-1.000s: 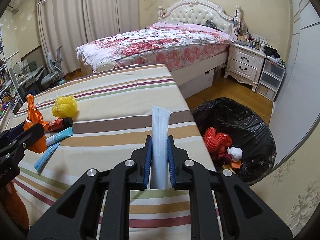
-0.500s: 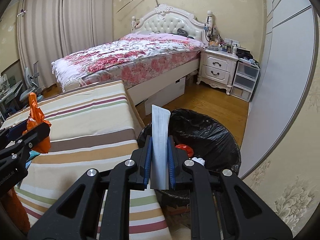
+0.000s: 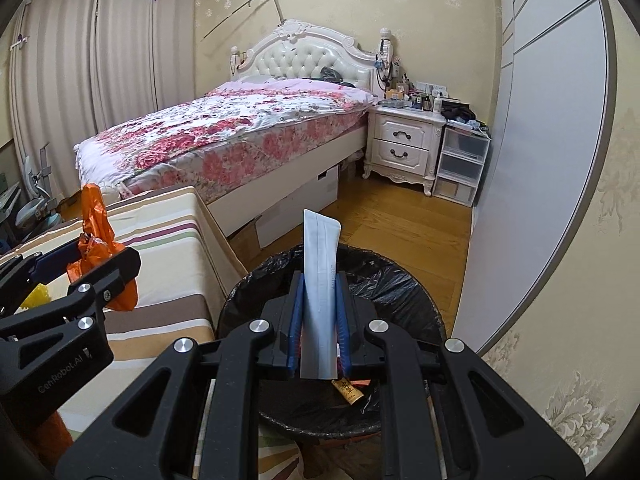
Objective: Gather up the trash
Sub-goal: 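Carry the orange bag and white paper roll over the black bin, then open both tools to drop orange bag and paper roll into the bin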
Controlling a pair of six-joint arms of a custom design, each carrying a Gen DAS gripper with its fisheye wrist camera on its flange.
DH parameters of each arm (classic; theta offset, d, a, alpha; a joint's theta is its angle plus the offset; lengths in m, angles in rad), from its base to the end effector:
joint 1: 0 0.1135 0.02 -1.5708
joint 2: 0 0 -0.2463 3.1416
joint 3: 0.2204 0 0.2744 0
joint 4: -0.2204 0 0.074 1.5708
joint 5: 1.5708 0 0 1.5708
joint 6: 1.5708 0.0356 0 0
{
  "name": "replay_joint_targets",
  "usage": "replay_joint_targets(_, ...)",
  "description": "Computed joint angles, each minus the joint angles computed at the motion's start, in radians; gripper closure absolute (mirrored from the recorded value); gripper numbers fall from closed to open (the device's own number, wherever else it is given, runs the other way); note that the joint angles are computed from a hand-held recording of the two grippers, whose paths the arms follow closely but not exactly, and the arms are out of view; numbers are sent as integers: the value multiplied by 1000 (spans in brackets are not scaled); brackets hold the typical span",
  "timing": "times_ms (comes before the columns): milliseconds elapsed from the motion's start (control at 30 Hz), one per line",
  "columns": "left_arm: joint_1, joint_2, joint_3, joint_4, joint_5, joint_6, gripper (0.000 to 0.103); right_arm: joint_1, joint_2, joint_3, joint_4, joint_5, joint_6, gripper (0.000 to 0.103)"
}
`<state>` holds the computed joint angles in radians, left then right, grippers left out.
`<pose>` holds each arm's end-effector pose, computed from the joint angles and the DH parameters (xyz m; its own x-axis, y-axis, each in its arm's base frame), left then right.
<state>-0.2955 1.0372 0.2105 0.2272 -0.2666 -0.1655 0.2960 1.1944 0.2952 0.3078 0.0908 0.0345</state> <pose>0.2033 -0.0521 0.1081 -0.5444 -0.0004 -0.8388 -0.0171 0.9998 0.0106 0.2247 0.0651 0.1093 -0.5405 -0.1289 -0.8314 -0.2000 0.9796 -0.0219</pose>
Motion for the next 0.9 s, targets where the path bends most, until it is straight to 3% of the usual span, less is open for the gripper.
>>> replay_joint_targets(167, -31, 195, 82, 85, -23, 5, 42, -56, 82, 23, 46, -37, -4, 88)
replay_joint_targets(433, -57, 380, 184, 130, -39, 16, 42, -120, 229, 87, 102, -74, -6, 88)
replay_joint_targets(900, -59, 553, 312, 119, -24, 2, 42, -168, 359, 157, 129, -91, -5, 87)
